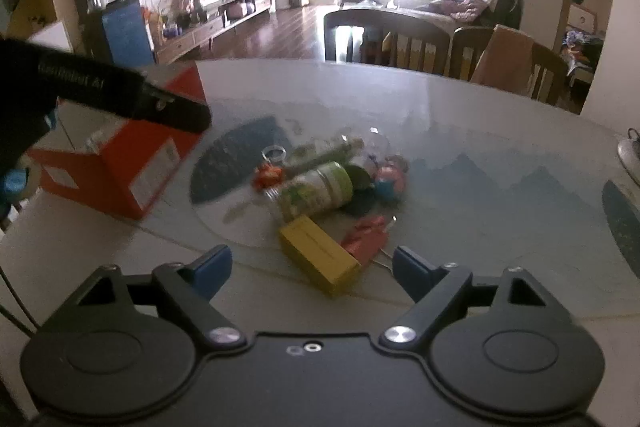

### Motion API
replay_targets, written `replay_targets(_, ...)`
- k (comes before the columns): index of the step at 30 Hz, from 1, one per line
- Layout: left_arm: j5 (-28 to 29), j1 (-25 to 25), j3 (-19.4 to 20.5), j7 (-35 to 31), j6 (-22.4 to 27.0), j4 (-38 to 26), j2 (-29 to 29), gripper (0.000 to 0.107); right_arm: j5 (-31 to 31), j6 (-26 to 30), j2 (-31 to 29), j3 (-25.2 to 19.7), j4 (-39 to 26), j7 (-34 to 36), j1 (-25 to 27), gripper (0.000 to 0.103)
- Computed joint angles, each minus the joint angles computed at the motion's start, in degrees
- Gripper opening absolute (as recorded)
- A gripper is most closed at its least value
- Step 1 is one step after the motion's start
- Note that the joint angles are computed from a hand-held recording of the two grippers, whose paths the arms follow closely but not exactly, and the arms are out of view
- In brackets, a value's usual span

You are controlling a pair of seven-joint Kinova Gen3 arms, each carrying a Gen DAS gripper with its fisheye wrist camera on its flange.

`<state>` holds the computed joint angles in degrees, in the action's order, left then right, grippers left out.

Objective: Organize rigid objects
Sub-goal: 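Withdraw both open tools from the box back to the table items, then grasp the yellow box with the right tool while the left tool grasps the green-lidded jar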

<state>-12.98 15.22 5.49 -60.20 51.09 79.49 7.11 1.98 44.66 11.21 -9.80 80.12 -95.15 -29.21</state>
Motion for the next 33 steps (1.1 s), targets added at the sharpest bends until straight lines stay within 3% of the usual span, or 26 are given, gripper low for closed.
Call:
replay_targets(9,0.8,1.5,-0.5,-2.1,-1.8,-3.5,7.6,0.103,-2.5,0.3,5.0,-0.2,-1.4,8.8,2.4,0.084)
replay_targets(18,5.4,1.1,-1.1,-6.9,0.6,-7.8,13.7,0.103,-7.7,1.0,7.8,-1.1,-2.8,16.1,4.5,0.073)
replay_targets(20,5.7,1.3,-1.2,-7.9,1.0,-8.7,14.6,0.103,-8.4,0.9,8.2,-1.1,-2.8,17.0,4.7,0.071)
replay_targets(22,5.0,2.1,-1.7,-8.4,1.1,-9.5,15.4,0.103,-8.6,0.3,8.4,-0.9,-2.5,17.6,4.6,0.061)
replay_targets(27,4.1,3.1,-2.5,-8.7,2.5,-11.0,16.8,0.102,-10.0,0.4,8.8,-0.9,-2.5,18.0,5.0,0.053)
replay_targets(33,5.7,2.3,-2.2,-10.0,2.4,-11.1,17.3,0.102,-12.9,0.6,8.7,-2.0,-2.3,20.7,6.0,0.053)
